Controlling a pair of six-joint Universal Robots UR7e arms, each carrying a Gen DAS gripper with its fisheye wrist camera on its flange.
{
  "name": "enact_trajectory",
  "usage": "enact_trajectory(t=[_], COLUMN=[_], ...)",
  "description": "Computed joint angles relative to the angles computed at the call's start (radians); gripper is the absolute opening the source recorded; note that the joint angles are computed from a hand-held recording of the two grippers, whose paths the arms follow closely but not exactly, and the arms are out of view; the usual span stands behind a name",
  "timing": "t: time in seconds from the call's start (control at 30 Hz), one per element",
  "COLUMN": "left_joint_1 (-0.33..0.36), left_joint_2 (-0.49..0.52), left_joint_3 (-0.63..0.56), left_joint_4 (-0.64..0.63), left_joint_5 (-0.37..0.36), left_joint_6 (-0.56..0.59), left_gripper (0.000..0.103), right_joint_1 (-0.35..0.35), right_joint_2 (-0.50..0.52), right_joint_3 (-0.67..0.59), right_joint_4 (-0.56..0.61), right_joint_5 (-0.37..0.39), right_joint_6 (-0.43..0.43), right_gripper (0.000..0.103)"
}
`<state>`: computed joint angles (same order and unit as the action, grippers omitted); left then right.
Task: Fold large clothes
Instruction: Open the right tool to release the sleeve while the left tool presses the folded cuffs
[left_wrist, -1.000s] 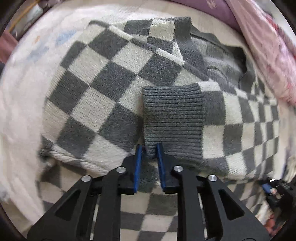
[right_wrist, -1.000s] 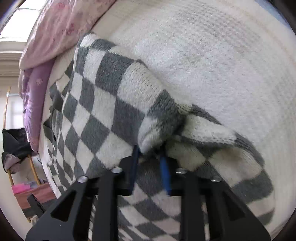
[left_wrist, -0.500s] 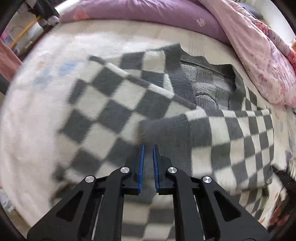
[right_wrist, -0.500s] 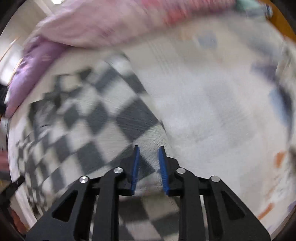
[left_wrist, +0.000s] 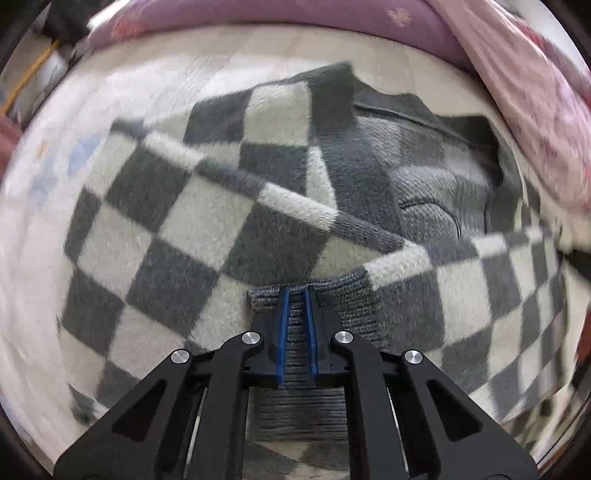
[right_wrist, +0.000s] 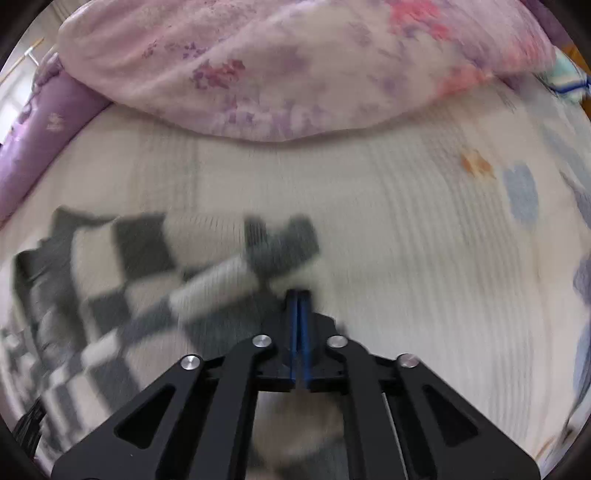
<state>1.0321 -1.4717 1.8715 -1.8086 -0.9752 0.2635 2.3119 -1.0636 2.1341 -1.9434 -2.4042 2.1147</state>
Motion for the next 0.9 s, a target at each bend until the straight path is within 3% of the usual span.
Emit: enact_trajectory(t=[0.1,0.33,0.43,0.47,0.53,0.57,0.67,0.83,0.9], left_joint_1=[0.003,0.009,0.016,0.017,0.017,0.015,0.000,0.006,-0.012], left_joint_2=[-0.013,-0.026,-0.019,-0.021,-0.035,-0.040,-0.061,-0.081,-0.088], left_joint_3=[0.025,0.029,0.019,0.018,0.014,0.020,0.063,0.100,0.084], left_joint_4=[-0.053,-0.040,-0.045,-0.043,-0.029,-0.034,-0.081,-0.157,-0.098], left_joint_5=[-0.007,-0.016,-0.014,-0.014,-0.013,-0.009,0.014,0.008,0.034], left_joint_6=[0.050,0.025,0.051,0.055,0.056,0.054,0.088,0.147,0.141], left_gripper=[0.008,0.008,0.008,0.008,0.008,0.008,0.008,0.008,0.009], right_joint_1=[0.020,0.224,0.309,0.323,0.362,0.369,0.324,0.310,0.301], right_joint_2=[-0.018,0.053,0.111,0.125,0.154,0.163,0.189,0.173,0.143], right_joint_3=[0.015,0.003,-0.081,-0.091,-0.097,-0.103,-0.118,-0.103,-0.093], right_joint_4=[-0.032,-0.097,0.008,0.014,-0.029,-0.016,0.058,0.030,0.012], right_joint_5=[0.021,0.145,0.206,0.261,0.253,0.245,0.262,0.285,0.273], right_joint_6=[0.018,0.209,0.312,0.353,0.468,0.491,0.454,0.451,0.482], right_gripper=[0.001,0.000,0.000,0.000,0.000,0.000,0.000,0.000,0.000])
